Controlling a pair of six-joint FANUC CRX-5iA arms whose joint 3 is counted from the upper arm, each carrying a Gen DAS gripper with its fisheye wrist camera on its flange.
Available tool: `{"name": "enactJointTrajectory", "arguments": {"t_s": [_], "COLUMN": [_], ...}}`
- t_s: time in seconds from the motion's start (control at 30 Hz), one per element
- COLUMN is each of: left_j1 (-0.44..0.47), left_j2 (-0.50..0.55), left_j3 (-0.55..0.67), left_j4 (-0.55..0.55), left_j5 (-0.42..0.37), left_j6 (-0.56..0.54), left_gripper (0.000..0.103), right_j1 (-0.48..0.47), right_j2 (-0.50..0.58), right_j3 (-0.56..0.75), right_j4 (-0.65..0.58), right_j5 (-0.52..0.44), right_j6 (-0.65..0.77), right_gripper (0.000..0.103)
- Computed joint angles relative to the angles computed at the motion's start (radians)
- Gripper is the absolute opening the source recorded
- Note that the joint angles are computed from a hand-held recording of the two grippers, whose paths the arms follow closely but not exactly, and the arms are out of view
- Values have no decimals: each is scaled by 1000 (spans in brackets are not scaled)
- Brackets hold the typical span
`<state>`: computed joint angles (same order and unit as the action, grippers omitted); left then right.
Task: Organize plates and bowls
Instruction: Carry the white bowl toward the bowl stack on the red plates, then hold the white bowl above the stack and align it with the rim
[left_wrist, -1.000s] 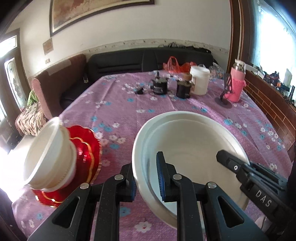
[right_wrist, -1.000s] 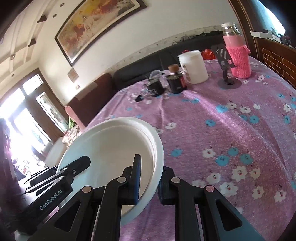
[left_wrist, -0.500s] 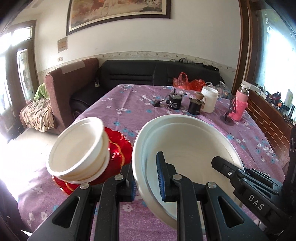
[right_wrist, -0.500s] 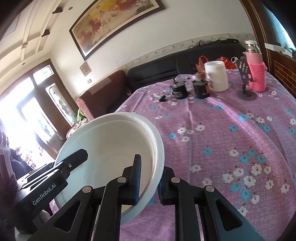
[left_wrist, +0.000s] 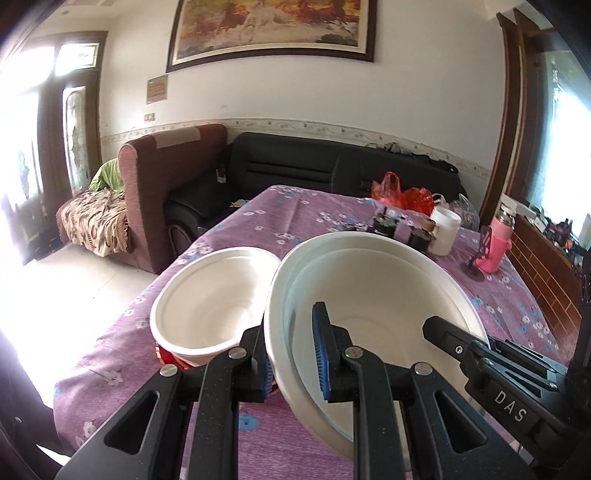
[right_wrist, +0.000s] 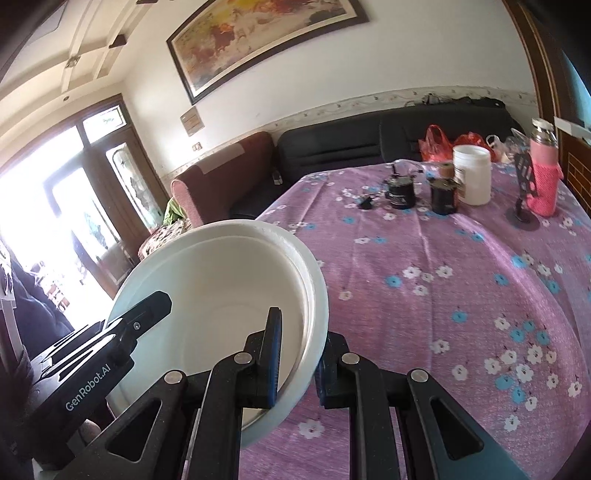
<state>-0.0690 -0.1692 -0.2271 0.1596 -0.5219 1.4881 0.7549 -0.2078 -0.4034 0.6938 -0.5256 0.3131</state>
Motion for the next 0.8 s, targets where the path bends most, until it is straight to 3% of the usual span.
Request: {"name": "enactJointTrajectory", "arguments": {"t_s": [0.5,0.67,0.8], "left_j1": [101,113,105], "left_j2": [-14,30,73], "left_j3": [-27,63,124], "left_j4": [114,25,-58], "left_j5": [30,28,13], "left_j6": [-71,-3,63], "left_gripper": [18,18,18], "right_j1": [38,40,17], "right_j2": [120,195,267], "right_j3": [142,246,357], "right_j4": [-40,-57,-208], "right_j5": [-35,-59,-81], "right_j6": [99,164,272], "right_gripper": [17,18,19]}}
